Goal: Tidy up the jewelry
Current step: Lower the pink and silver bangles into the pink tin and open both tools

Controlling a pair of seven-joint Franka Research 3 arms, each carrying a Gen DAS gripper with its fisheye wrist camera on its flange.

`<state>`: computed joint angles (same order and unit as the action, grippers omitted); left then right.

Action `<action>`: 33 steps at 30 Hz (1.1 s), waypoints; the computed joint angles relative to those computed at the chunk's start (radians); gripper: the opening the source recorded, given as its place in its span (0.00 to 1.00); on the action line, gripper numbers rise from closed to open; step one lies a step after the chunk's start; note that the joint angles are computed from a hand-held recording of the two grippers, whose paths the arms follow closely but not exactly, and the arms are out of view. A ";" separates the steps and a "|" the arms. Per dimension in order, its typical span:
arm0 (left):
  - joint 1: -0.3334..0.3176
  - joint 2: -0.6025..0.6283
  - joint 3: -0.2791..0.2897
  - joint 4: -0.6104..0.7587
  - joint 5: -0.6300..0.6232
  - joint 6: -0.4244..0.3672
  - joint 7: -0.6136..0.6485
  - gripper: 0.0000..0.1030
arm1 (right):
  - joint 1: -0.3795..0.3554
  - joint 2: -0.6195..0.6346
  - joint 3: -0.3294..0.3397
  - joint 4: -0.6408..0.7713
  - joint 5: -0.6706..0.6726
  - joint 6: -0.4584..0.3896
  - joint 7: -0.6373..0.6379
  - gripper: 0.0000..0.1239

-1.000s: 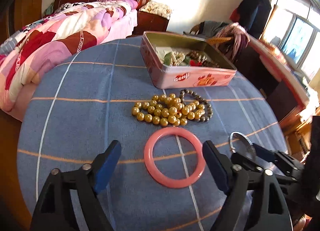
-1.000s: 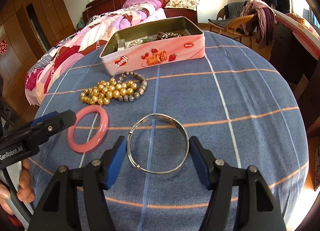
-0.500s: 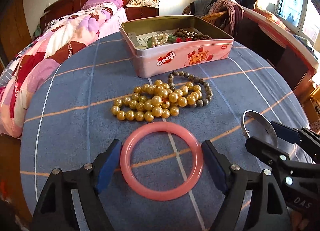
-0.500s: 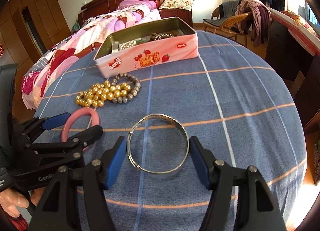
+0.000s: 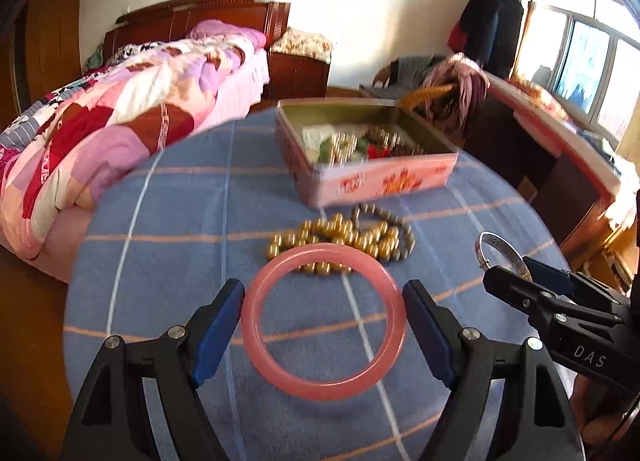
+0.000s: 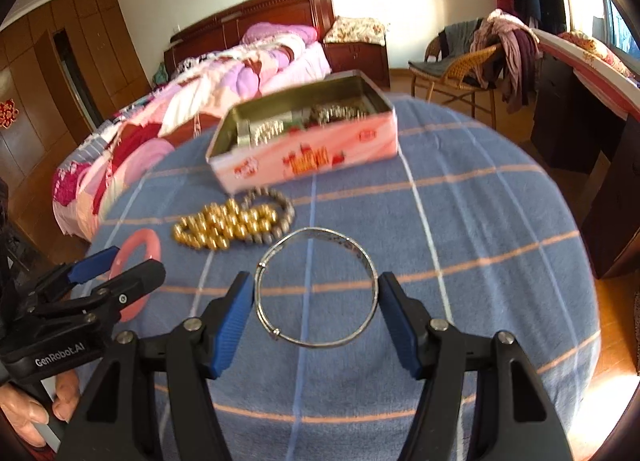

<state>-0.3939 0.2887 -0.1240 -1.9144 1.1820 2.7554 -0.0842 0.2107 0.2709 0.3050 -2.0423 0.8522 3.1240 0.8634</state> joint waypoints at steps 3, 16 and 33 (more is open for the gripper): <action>-0.005 -0.006 0.009 0.014 0.051 0.010 -0.037 0.78 | -0.016 0.004 0.020 0.024 0.022 0.020 -0.026 0.54; 0.012 0.088 0.042 0.176 0.099 0.023 -0.045 0.78 | 0.044 0.122 -0.065 0.223 -0.161 0.060 0.121 0.54; 0.020 0.508 0.066 0.737 -0.338 -0.039 0.472 0.78 | 0.126 0.523 -0.215 0.817 -0.467 -0.190 0.505 0.54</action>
